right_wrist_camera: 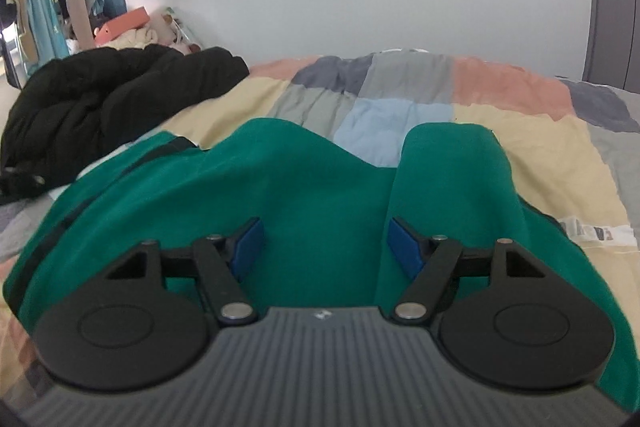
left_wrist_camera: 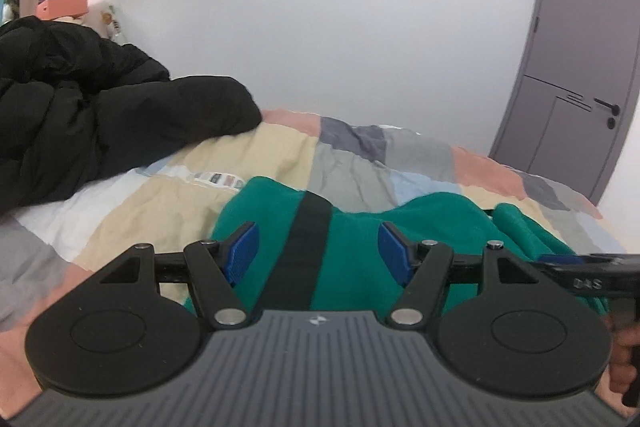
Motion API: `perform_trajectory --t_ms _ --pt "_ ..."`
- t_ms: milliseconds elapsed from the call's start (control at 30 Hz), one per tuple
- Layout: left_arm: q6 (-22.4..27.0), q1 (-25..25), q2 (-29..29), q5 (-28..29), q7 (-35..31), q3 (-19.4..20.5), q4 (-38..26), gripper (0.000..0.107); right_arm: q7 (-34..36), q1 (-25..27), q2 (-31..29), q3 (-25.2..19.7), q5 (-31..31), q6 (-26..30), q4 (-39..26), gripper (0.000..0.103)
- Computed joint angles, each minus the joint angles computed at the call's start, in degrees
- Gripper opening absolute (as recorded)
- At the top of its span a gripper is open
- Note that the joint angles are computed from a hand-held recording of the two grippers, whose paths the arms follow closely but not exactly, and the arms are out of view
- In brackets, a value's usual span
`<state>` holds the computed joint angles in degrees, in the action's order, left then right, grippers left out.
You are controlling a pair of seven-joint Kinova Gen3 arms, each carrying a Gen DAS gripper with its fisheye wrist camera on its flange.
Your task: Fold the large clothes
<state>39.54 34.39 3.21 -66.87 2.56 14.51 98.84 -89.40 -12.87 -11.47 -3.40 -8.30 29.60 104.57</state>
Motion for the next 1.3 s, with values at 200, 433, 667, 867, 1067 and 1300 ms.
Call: perform_trajectory --t_ms 200,433,667,867,1067,1300 --pt "-3.2 -4.9 1.7 13.2 -10.2 2.6 -2.0 0.071 1.4 -0.5 0.3 1.5 -3.0 0.5 0.3 0.071" --pt "-3.9 -1.3 -1.7 19.4 -11.7 -1.3 -0.9 0.071 -1.0 -0.1 -1.9 0.9 -3.2 -1.8 2.5 0.071" --pt "-0.5 -2.3 -5.1 25.0 -10.5 3.2 -1.0 0.073 -4.9 0.0 -7.9 1.3 -5.0 -0.3 4.1 0.072" --pt "-6.1 -6.3 -8.6 32.4 -4.3 7.2 2.6 0.082 -9.4 -2.0 -15.6 4.3 -8.2 3.8 7.4 0.072" --pt "-9.5 -7.7 -8.6 46.3 -4.4 5.2 5.5 0.087 -12.9 -5.0 -17.3 11.0 -15.6 9.3 8.9 0.083" --pt "-24.2 -10.0 -9.4 62.6 -3.5 -0.6 15.7 0.087 -11.5 -9.0 -13.9 19.9 -28.1 10.6 12.5 0.098"
